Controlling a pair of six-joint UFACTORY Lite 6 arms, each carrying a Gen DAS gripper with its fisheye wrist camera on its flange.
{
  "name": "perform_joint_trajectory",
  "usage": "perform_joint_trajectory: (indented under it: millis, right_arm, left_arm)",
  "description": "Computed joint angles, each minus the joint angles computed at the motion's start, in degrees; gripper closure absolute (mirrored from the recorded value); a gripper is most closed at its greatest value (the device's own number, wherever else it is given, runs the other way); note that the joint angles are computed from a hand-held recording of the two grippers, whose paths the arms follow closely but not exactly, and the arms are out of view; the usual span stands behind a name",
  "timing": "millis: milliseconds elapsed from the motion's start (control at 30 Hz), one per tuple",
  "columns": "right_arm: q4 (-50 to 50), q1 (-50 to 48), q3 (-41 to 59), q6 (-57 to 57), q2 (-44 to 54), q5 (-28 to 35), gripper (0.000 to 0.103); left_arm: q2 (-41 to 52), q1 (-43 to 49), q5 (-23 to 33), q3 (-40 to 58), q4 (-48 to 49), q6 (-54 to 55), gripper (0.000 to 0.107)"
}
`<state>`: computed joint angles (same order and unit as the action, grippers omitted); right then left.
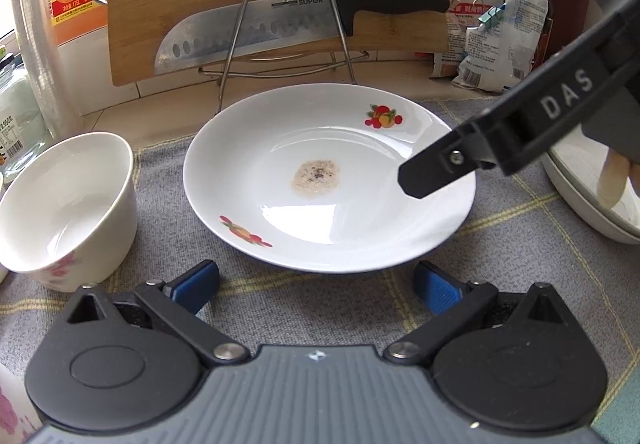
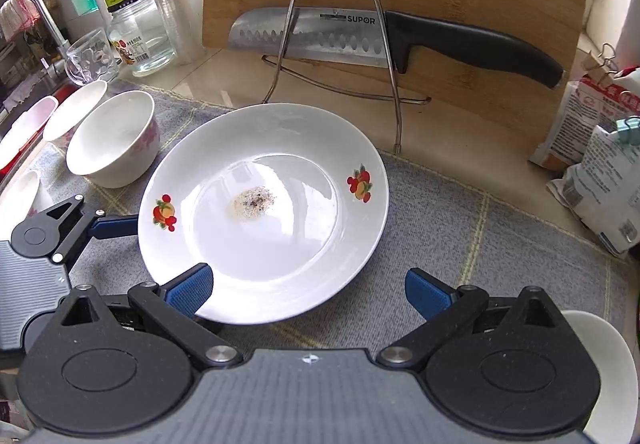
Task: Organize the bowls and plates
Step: 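Grasp the stained plate's rim with the right gripper and lift it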
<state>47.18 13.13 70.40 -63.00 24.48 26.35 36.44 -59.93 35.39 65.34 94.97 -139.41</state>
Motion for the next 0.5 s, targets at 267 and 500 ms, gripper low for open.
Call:
perform_joint_trajectory:
  millis: [267,500]
  right_arm:
    - [-4.2,-0.6,16.4,5.0,13.5,8.1,0.0]
    - [-6.9,0.3,28.9,7.1,22.3,13.7,0.0]
  left_arm:
    - [0.9,-0.4,1.1,1.0,-1.3,0.0,0.004]
    - [1.3,-0.6,1.9,0.2,1.3,-2.6,0.004]
